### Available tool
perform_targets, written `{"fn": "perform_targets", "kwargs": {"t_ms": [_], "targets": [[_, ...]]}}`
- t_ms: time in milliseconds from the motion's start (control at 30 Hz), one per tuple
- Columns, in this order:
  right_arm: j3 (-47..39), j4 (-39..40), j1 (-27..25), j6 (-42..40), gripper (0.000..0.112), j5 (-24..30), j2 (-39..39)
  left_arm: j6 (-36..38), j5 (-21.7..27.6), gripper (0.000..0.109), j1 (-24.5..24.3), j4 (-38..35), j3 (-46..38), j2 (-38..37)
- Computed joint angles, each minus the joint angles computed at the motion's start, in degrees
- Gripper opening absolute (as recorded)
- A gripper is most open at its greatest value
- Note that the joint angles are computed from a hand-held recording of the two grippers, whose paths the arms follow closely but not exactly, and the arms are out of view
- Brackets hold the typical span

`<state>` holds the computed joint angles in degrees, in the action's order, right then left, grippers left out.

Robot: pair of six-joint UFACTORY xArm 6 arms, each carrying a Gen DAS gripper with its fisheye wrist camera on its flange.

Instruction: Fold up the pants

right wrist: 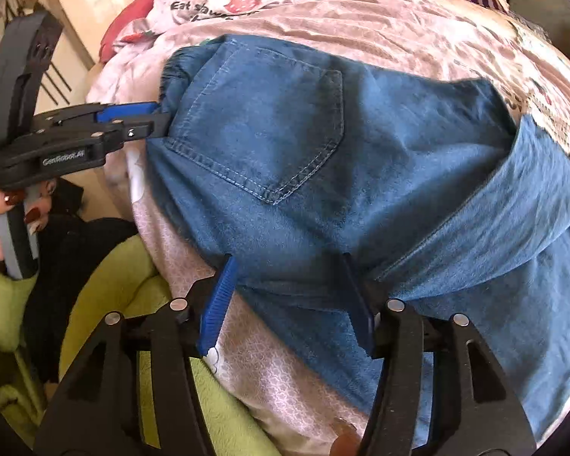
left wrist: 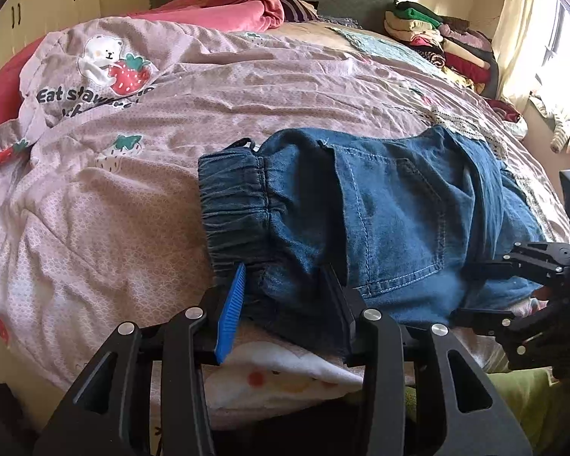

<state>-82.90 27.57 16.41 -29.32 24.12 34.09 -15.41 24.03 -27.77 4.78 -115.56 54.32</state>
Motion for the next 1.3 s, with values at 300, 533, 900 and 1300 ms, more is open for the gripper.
{"fn": "perform_targets", "kwargs": {"t_ms": [300, 533, 900, 1300], "targets": [[4.7, 7.8, -0.4, -4.3, 0.059, -4.2, -4.9, 1.1, -5.5, 0.054, -0.1, -5.7, 6.3, -4.4], [7.4, 9.5, -2.5, -3.1, 0.068, -8.1, -7.7, -4.1, -9.0, 0.067, -0.4, 0.2, 10.6, -8.4], [8.2, 2.9, -6.6, 4.9, 0.081, -13.6, -8.6, 2.0, -7.1, 0.083, -3.1, -4.4, 5.5, -6.3], [-8.0, -14.4, -12.1, 22.2, 0.082, -7.1, 1.5, 13.8, 7.5, 0.083, -7.6, -14.7, -21.5, 9.5]]}}
